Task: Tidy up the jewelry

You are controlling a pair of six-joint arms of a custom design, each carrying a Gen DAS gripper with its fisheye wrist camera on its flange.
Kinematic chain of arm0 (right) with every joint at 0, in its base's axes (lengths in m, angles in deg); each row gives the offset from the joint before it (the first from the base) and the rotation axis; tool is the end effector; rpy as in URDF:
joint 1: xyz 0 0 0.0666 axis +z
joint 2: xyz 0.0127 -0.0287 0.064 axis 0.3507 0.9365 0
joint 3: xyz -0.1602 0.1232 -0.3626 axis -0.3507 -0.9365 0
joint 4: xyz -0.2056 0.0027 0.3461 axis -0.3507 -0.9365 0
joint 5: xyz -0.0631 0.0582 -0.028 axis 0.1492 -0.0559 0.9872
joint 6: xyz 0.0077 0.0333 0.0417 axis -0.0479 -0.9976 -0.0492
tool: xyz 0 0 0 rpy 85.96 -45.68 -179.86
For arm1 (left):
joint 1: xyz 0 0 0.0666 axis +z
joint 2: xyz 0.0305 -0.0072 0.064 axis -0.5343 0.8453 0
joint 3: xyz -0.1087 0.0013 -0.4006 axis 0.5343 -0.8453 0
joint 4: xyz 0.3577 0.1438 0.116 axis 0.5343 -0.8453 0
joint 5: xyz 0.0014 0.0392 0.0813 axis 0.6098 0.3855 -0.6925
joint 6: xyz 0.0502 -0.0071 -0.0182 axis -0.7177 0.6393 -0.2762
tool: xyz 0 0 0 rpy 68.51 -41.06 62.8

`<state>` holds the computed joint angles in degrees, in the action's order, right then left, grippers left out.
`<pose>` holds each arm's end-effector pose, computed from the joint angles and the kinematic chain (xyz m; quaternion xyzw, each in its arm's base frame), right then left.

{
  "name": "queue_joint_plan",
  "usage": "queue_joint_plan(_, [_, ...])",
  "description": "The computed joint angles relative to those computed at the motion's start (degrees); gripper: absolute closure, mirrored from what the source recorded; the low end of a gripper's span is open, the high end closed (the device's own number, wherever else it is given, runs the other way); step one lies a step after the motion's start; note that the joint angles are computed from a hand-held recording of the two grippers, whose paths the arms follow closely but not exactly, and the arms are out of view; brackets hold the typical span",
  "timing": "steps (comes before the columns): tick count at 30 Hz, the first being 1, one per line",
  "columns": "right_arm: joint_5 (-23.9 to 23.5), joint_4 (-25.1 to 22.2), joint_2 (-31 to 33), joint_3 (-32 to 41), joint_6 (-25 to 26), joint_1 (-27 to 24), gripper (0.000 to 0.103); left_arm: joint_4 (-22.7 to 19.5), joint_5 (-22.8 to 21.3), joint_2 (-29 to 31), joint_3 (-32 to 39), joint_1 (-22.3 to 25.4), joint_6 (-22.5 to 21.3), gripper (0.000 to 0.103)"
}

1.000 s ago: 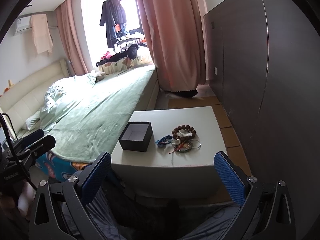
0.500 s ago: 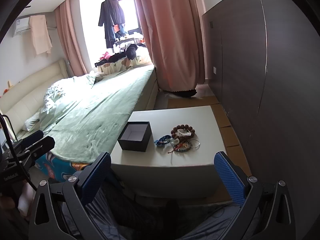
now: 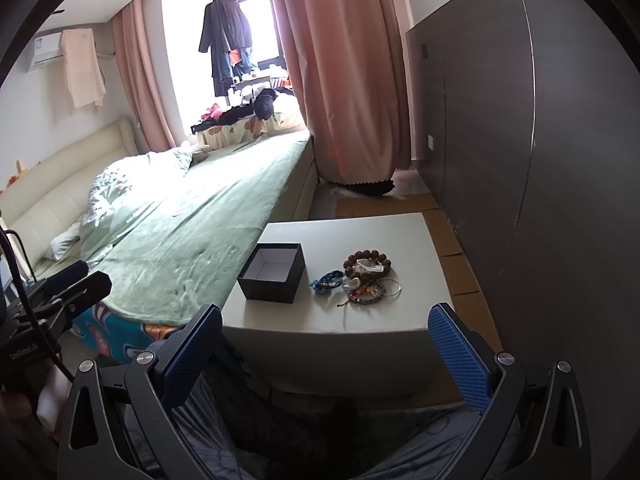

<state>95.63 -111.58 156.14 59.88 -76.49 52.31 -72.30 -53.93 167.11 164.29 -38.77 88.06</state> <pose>0.4347 0.2520 0.6307 0.0279 0.8803 0.0404 0.4719 0.4966 -0.0651 0.5860 0.1167 0.8495 -0.1250 0.4992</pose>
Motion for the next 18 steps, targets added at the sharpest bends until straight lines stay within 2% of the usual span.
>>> queue_joint_plan(18, [0.47,-0.82,0.19,-0.46,-0.36,-0.79,0.0,-1.57,1.2,2.16,2.31,-0.44,-0.88,0.005])
